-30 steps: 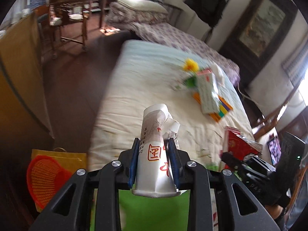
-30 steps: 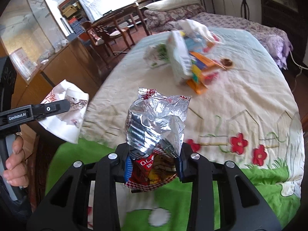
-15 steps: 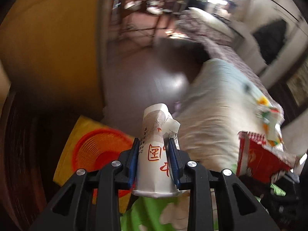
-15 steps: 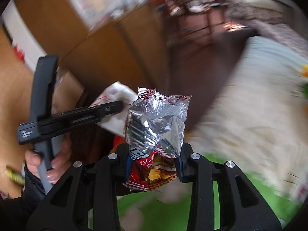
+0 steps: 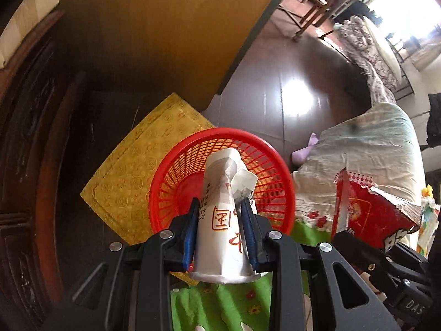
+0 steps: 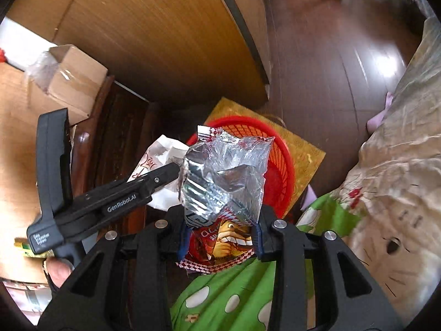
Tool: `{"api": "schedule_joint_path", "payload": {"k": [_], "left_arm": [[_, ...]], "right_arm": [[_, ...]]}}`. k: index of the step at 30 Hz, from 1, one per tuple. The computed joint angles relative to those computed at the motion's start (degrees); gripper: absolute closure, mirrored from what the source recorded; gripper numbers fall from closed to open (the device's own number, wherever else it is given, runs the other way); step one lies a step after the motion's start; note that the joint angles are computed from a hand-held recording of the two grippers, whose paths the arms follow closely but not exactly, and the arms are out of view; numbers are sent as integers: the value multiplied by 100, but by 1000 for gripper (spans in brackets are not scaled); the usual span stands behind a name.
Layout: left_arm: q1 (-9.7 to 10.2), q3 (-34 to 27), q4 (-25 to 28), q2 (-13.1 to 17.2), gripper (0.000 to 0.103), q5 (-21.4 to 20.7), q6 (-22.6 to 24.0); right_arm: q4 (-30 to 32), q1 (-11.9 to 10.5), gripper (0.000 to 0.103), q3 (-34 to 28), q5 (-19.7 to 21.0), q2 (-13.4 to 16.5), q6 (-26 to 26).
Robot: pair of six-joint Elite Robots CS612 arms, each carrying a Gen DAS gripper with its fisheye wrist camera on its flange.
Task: Collect trash
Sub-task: 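Carry the cup and chip bag to the red wastebasket and open both tools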
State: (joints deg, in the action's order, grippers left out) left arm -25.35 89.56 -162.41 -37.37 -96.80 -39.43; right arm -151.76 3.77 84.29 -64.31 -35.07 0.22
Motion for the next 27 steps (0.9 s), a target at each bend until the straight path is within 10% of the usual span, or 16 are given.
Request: {"api": "schedule_joint_path", "payload": {"k": [6,19,27], "left_arm": [[-26,-144,245,135,57,199,-261],[-110,43,164,-93,38,384,-451],[-408,191,-1,-409,26,767,156]], "right_arm": [[73,-24,34,-173,289,160,-23],[-696,-185,33,119,152,74,565],[-2372,-329,26,875,-263,-296,1018]]}}
